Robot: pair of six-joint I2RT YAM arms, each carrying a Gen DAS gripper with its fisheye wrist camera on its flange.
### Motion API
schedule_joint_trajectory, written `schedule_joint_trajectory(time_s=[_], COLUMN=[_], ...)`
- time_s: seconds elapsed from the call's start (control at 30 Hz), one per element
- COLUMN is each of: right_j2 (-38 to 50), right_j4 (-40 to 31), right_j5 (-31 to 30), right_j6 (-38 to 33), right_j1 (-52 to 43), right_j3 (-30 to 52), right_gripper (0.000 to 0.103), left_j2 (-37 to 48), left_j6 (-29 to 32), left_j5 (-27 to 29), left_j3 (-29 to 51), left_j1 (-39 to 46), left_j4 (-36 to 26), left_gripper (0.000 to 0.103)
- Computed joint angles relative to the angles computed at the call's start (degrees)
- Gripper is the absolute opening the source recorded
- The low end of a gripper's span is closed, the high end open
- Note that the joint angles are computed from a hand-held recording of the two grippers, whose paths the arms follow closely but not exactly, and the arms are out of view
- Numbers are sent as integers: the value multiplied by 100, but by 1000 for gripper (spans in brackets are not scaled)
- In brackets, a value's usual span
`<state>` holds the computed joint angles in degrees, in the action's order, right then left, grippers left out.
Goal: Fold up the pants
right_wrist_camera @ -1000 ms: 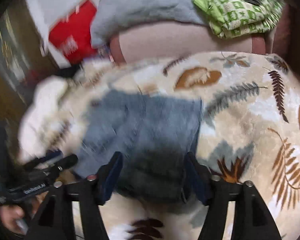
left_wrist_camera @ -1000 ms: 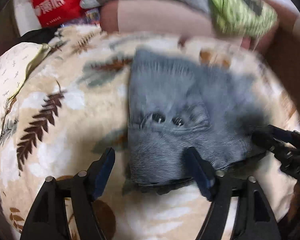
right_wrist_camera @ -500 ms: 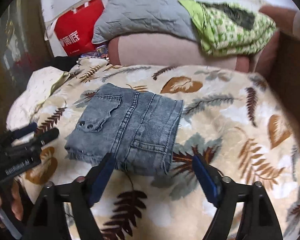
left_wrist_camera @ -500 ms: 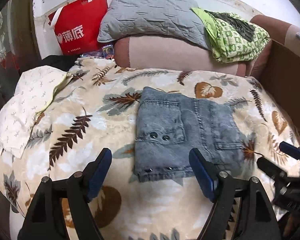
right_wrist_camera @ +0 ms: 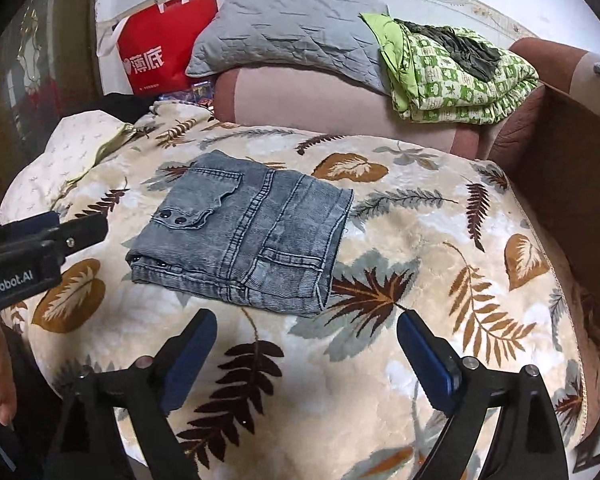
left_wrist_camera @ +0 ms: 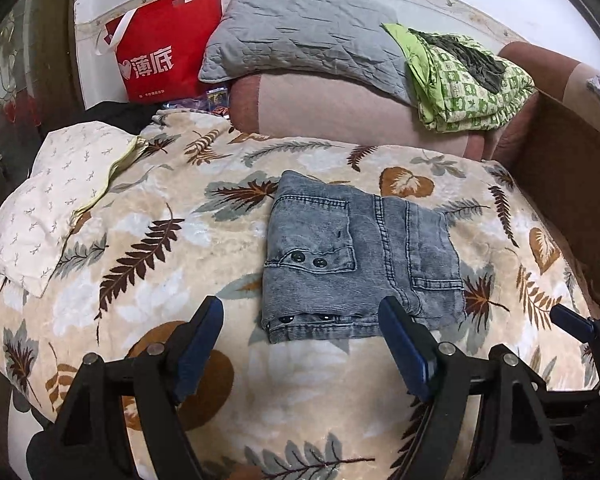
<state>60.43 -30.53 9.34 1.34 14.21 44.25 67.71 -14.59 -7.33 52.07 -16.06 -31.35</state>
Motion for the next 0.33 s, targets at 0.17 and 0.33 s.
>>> schedule_joint_trajectory(time_s=[0.17,0.33], right_j2=[84,197], right_j4=[15,83], right_j5=[83,130], right_j6=[20,10], right_j1=[108,132], right_j3=[-4,9], right_gripper=[95,95], left_j2=[137,264], left_j6=[96,245], left_j5=[385,410], left_j3=[57,152], left_j1=[185,86], left_j4=[16,169], left_gripper=[81,97])
